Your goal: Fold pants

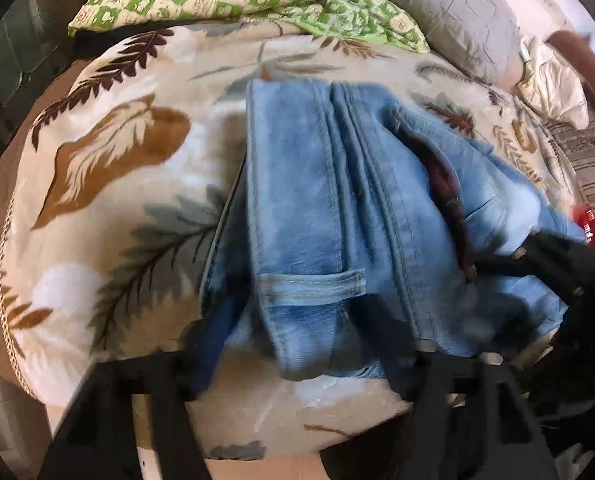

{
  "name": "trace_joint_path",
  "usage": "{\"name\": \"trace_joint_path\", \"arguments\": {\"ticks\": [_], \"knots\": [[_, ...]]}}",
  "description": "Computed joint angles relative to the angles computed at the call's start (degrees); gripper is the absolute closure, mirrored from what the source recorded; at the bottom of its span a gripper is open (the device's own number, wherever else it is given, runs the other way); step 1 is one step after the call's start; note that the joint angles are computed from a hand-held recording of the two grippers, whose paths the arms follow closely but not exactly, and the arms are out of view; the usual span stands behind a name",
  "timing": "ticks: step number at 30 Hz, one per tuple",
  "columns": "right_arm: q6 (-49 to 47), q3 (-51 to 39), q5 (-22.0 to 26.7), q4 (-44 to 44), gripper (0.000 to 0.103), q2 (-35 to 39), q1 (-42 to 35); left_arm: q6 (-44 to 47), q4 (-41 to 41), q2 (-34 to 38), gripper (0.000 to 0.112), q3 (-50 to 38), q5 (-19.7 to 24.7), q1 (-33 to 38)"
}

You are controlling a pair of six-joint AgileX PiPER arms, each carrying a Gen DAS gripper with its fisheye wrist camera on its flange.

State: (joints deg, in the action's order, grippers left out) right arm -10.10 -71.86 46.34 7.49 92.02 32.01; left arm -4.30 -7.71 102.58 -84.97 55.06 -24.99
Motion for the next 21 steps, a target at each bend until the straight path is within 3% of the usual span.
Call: {"name": "trace_joint_path", "arguments": {"ticks": [1, 3, 8, 11, 13, 15, 17, 19, 20, 21], "knots": [[0.7, 0.3, 0.4, -0.6, 0.029, -0.4, 0.0, -0.8, -1.1, -2.2, 0.041, 2.4, -2.3, 0.2], [-1.0, 0.9, 2.0, 1.5, 0.029, -1.6, -1.1, -3.0, -2.3, -5.3, 0.023, 5.9, -4.3, 1.1], [-6.8, 3.3, 3.0, 6.9, 0.029, -6.4, -5.4, -12.0, -0.5, -9.3, 0.023, 12.2, -8.1, 1.6], [-7.3, 2.7, 3.8, 7.5, 0.029, -6.0, -6.9, -7.7, -8.9, -6.5, 0.022, 13.0, -8.6, 4.3], [-7.7, 2.7, 3.9, 8.3, 0.029, -5.4, -7.8, -4.9, -13.7, -5.3, 0.01, 13.6, -10.7, 5.3], [-9.4, 3.1, 3.4, 10.2, 0.029, -4.7, -8.5, -7.2, -12.3, -4.9, 0.009, 13.6, -14.2, 4.5], [-9.9, 3.9, 2.0, 10.4, 0.029, -4.5, -8.1, -9.4, -9.7, -3.6, 0.01, 11.6, -14.5, 3.7], [-8.4, 3.7, 0.1, 8.5, 0.028, -3.3, -6.3, -10.7, -5.7, -2.1, 0.032, 8.6, -12.9, 2.7], [-6.8, 3.7, -1.0, 6.4, 0.028, -2.9, -5.1, -10.0, -5.2, -1.7, 0.059, 7.5, -12.1, 2.8], [-5.4, 3.5, -1.9, 4.7, 0.028, -2.6, -4.1, -7.9, -6.6, -1.6, 0.068, 6.7, -11.1, 3.4]]}}
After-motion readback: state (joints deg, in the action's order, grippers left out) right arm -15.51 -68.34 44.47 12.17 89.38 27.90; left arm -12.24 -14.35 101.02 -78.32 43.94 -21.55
